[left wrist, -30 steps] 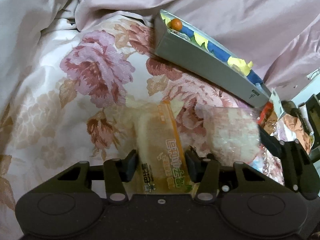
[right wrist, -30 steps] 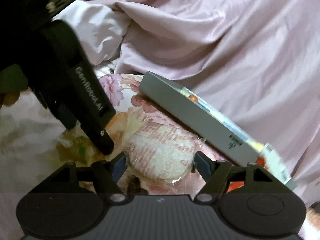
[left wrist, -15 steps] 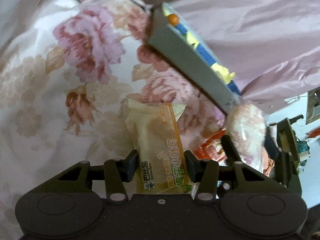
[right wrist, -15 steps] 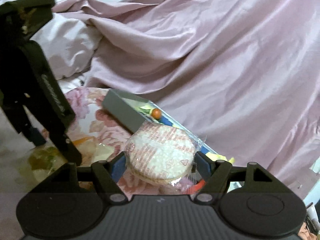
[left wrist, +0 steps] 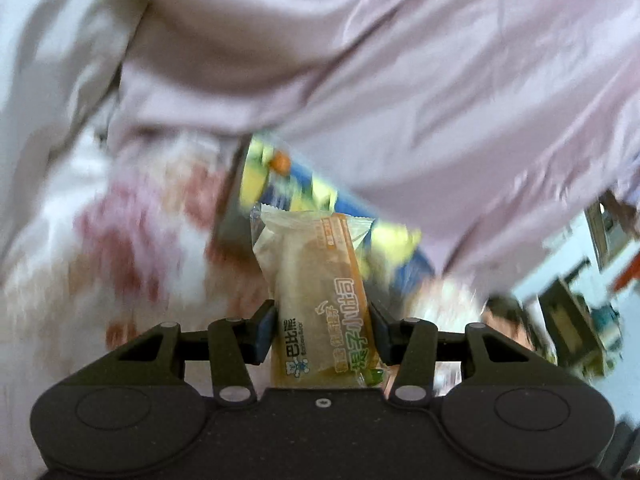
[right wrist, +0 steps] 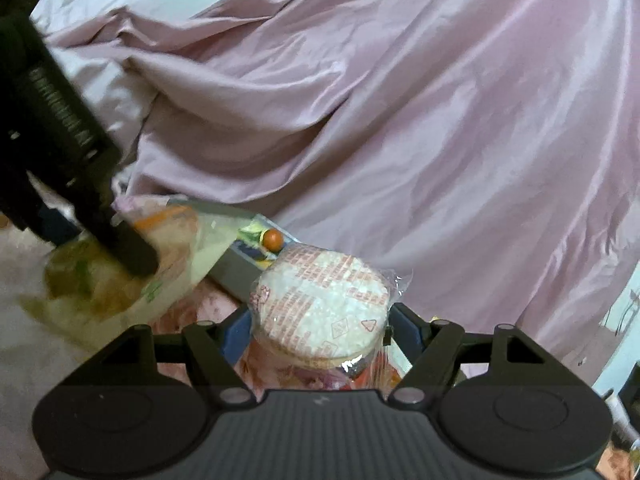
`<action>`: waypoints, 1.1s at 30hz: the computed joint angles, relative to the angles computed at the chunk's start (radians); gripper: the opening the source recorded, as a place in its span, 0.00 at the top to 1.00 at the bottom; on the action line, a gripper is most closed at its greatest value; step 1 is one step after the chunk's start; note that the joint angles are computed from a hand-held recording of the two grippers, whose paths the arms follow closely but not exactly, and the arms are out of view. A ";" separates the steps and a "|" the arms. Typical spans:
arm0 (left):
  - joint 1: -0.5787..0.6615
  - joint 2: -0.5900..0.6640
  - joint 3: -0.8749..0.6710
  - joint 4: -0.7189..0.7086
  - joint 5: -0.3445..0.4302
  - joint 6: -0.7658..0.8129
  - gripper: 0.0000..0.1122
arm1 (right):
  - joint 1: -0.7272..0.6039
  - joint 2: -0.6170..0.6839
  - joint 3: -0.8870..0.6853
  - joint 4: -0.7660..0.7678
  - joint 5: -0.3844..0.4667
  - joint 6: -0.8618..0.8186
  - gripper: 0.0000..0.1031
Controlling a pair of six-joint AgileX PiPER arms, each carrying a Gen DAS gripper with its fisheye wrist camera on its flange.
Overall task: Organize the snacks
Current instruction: 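Carry both snacks to the grey box, lower them in and open both grippers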
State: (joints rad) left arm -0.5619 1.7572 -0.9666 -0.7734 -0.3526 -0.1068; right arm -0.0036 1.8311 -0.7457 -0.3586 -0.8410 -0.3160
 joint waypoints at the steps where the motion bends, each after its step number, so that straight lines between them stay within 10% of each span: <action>1: -0.013 0.001 -0.022 -0.077 -0.033 0.098 0.55 | 0.006 0.008 -0.009 0.004 -0.002 0.013 0.26; 11: 0.050 0.154 -0.248 -0.083 -0.107 0.214 0.55 | 0.067 0.074 -0.109 0.082 -0.064 0.015 0.25; 18: 0.125 0.262 -0.317 0.124 -0.145 0.011 0.55 | 0.084 0.147 -0.248 0.086 0.033 0.116 0.25; 33: 0.124 0.339 -0.394 0.088 -0.131 0.184 0.50 | 0.111 0.232 -0.425 0.044 0.230 0.223 0.23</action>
State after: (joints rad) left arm -0.4376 2.0957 -1.3605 -0.6851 -0.4835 0.0772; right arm 0.1077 2.0635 -1.1709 -0.3149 -0.6107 -0.0931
